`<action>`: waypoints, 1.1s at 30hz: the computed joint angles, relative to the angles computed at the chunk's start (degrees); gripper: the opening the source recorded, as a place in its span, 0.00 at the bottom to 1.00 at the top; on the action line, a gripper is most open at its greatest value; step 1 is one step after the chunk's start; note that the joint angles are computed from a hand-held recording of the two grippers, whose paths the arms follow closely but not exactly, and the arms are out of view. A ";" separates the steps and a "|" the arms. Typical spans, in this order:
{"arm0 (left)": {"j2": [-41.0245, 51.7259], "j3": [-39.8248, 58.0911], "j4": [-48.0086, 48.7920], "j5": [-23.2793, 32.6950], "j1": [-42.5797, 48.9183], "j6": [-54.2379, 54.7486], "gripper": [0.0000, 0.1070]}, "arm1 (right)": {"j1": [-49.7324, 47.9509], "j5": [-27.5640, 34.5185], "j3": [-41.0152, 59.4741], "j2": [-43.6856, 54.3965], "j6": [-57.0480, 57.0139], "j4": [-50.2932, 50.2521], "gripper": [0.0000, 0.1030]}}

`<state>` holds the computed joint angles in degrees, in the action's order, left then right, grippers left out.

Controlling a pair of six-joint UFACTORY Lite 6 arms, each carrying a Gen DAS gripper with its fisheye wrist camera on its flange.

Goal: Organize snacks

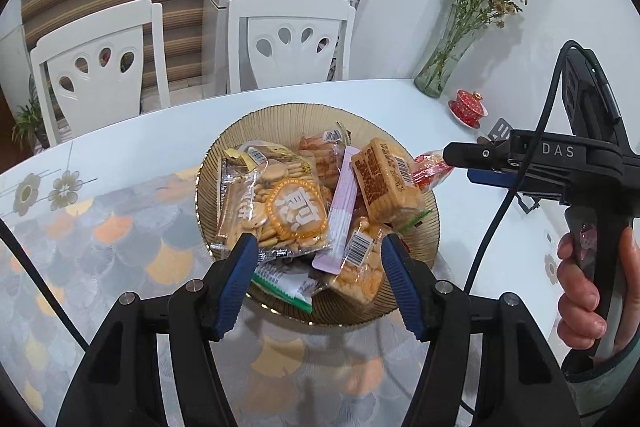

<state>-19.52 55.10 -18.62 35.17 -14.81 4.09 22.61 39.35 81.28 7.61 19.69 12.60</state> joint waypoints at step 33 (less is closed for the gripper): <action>-16.75 -1.90 32.76 9.48 -13.38 -31.42 0.58 | 29.18 14.88 3.48 -5.24 32.34 -37.94 0.55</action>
